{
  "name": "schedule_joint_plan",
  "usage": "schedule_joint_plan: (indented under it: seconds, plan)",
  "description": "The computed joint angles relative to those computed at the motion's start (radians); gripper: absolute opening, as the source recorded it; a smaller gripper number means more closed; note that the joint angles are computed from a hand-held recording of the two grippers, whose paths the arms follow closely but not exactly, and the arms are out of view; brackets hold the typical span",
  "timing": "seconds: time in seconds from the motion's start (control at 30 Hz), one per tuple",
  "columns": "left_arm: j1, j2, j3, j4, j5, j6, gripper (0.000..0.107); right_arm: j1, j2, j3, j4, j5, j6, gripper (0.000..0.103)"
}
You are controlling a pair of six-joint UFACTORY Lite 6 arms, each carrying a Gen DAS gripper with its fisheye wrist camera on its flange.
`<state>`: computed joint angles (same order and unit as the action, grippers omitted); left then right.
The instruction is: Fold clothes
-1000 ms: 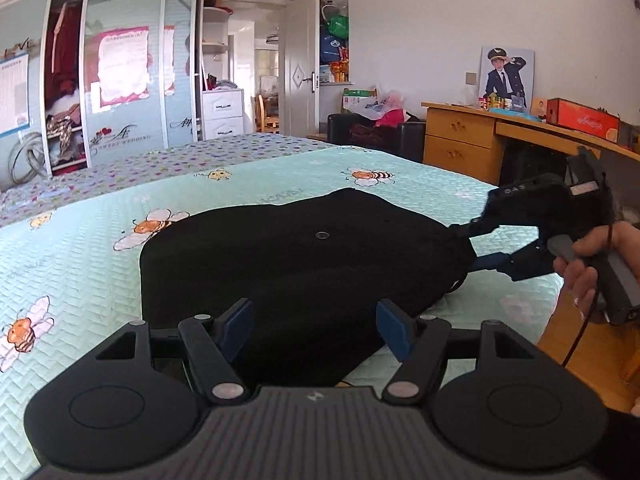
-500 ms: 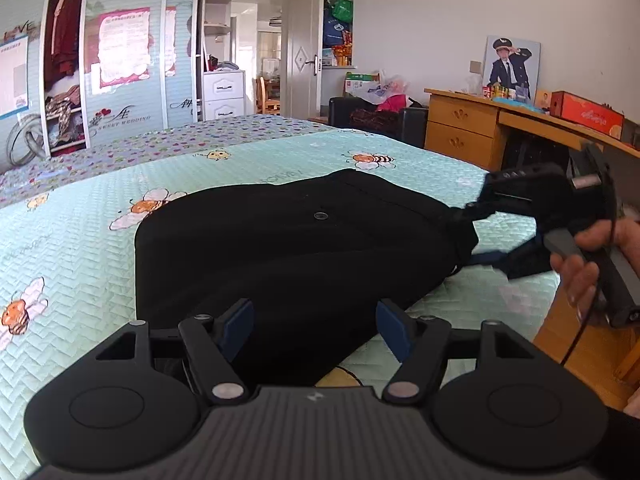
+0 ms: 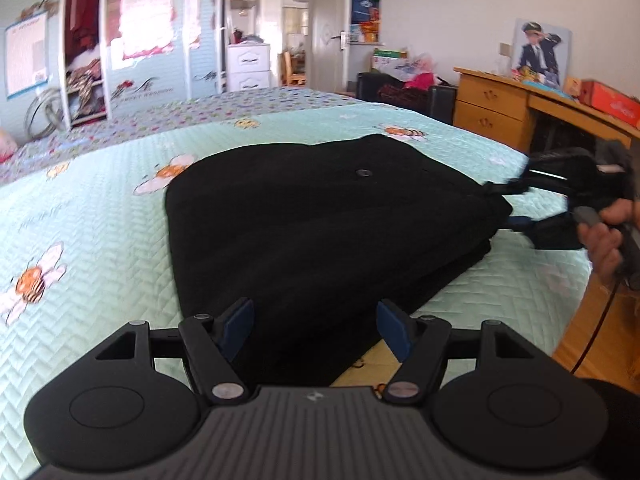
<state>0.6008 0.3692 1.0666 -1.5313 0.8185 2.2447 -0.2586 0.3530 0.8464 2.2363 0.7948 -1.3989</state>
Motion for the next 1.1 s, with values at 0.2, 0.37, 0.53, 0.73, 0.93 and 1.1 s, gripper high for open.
schedule_joint_plan:
  seconds: [0.2, 0.37, 0.53, 0.73, 0.93, 1.1]
  plan:
    - [0.162, -0.001, 0.006, 0.027, 0.12, -0.098, 0.07, 0.285, -0.452, -0.196, 0.342, -0.295, -0.51, 0.044]
    - [0.292, 0.052, 0.075, 0.029, 0.213, -0.207, 0.07, 0.655, -0.261, -0.037, 0.279, -0.325, -0.701, 0.044]
    - [0.348, 0.118, 0.171, 0.067, 0.213, -0.305, 0.07, 0.86, 0.048, 0.241, 0.42, -0.44, -0.939, 0.047]
    - [0.373, 0.212, 0.287, 0.098, 0.217, -0.386, 0.07, 0.889, 0.15, 0.359, 0.541, -0.44, -1.024, 0.06]
    - [0.365, 0.262, 0.319, 0.115, 0.227, -0.424, 0.07, 0.91, 0.196, 0.417, 0.636, -0.433, -0.929, 0.064]
    - [0.319, 0.226, 0.279, 0.157, 0.261, -0.332, 0.07, 0.849, 0.207, 0.408, 0.433, -0.348, -0.564, 0.066]
